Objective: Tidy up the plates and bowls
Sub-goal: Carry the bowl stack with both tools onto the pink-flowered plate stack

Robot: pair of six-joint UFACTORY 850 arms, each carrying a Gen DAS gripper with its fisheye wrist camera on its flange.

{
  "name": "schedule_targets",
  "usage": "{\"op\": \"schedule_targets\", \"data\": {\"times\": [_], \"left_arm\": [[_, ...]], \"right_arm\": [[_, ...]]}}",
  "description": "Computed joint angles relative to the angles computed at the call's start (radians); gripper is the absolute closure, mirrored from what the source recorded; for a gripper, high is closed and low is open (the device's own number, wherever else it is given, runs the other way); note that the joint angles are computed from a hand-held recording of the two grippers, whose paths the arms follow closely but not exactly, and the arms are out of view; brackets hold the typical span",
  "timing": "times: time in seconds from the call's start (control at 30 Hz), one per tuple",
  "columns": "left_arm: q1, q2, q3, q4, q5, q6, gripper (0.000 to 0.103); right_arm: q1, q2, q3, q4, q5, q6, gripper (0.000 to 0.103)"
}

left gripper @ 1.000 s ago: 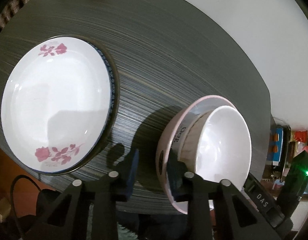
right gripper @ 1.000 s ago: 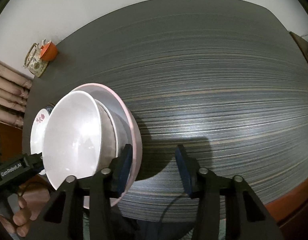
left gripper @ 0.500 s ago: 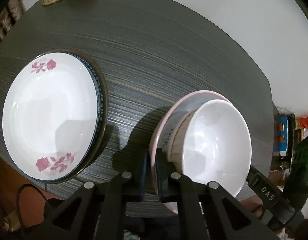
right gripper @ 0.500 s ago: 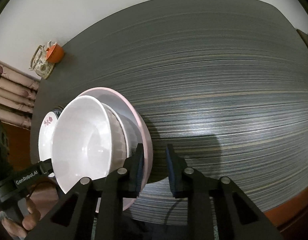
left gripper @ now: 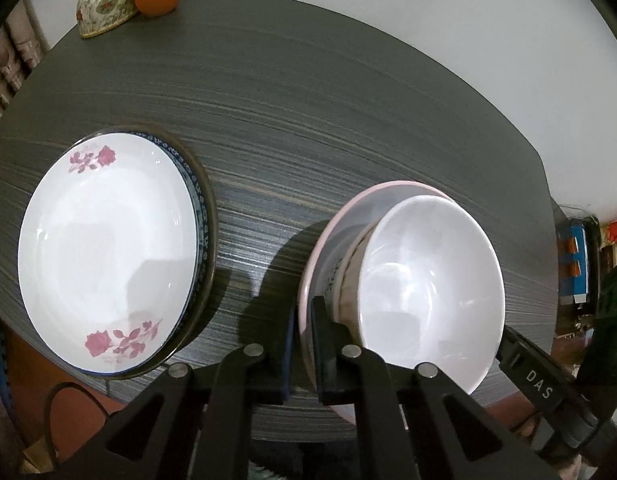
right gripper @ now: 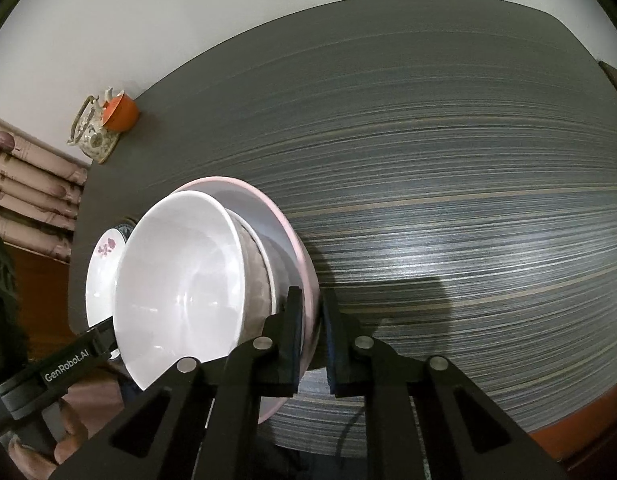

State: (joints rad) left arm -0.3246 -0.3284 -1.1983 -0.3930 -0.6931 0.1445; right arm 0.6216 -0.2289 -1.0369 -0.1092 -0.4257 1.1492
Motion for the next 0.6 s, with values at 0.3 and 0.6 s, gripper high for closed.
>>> {"op": "schedule_targets", "data": {"times": [0.3, 0.6], "left_arm": [[0.014, 0.011, 0.010, -0.010, 0.015, 0.023, 0.097], [0.040, 0.048, 0.023, -0.019, 0.030, 0.037, 0.097]], "right_arm": [[0.003, -0.004, -0.007, -0.012, -0.005, 0.018, 0.091], [0.008, -0.009, -0.040, -0.051, -0.021, 0.034, 0.091]]}}
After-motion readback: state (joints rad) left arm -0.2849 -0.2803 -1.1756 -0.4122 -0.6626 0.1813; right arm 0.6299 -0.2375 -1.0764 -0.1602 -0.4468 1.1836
